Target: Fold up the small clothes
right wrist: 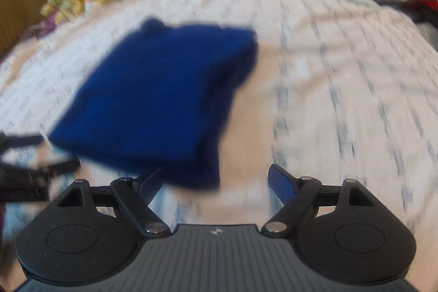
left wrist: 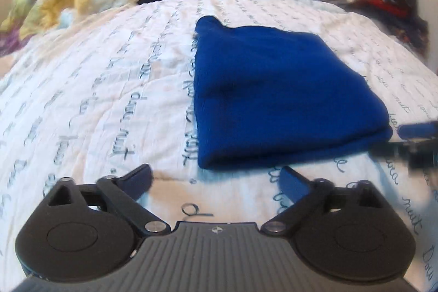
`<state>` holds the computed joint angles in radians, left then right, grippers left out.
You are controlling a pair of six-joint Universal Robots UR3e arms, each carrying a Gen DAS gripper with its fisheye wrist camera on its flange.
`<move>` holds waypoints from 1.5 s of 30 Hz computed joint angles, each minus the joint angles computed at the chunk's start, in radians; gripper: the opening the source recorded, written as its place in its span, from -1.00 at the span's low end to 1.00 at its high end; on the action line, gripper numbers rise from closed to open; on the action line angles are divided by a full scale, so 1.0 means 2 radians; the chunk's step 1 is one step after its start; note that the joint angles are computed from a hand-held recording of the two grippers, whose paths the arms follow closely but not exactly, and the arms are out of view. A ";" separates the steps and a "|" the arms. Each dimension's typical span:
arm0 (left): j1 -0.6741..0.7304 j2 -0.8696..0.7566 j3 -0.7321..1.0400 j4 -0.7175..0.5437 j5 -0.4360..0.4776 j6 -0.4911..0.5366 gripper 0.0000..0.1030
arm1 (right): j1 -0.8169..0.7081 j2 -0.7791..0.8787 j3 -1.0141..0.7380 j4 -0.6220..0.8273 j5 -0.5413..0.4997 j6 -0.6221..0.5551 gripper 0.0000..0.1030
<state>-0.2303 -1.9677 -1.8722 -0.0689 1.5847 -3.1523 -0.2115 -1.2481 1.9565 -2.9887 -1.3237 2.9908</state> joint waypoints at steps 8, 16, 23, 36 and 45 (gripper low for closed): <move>-0.024 -0.015 -0.034 0.085 0.039 -0.026 1.00 | 0.064 0.042 0.033 -0.130 -0.110 0.076 1.00; -0.029 -0.021 -0.031 0.092 0.046 -0.031 1.00 | 0.062 0.073 0.040 -0.203 -0.112 0.080 1.00; -0.028 -0.019 -0.033 0.092 0.045 -0.030 1.00 | 0.060 0.067 0.048 -0.206 -0.110 0.079 1.00; -0.029 -0.021 -0.031 0.093 0.047 -0.032 1.00 | 0.060 0.066 0.050 -0.208 -0.111 0.079 1.00; -0.030 -0.021 -0.031 0.092 0.047 -0.032 1.00 | 0.061 0.067 0.050 -0.208 -0.111 0.080 1.00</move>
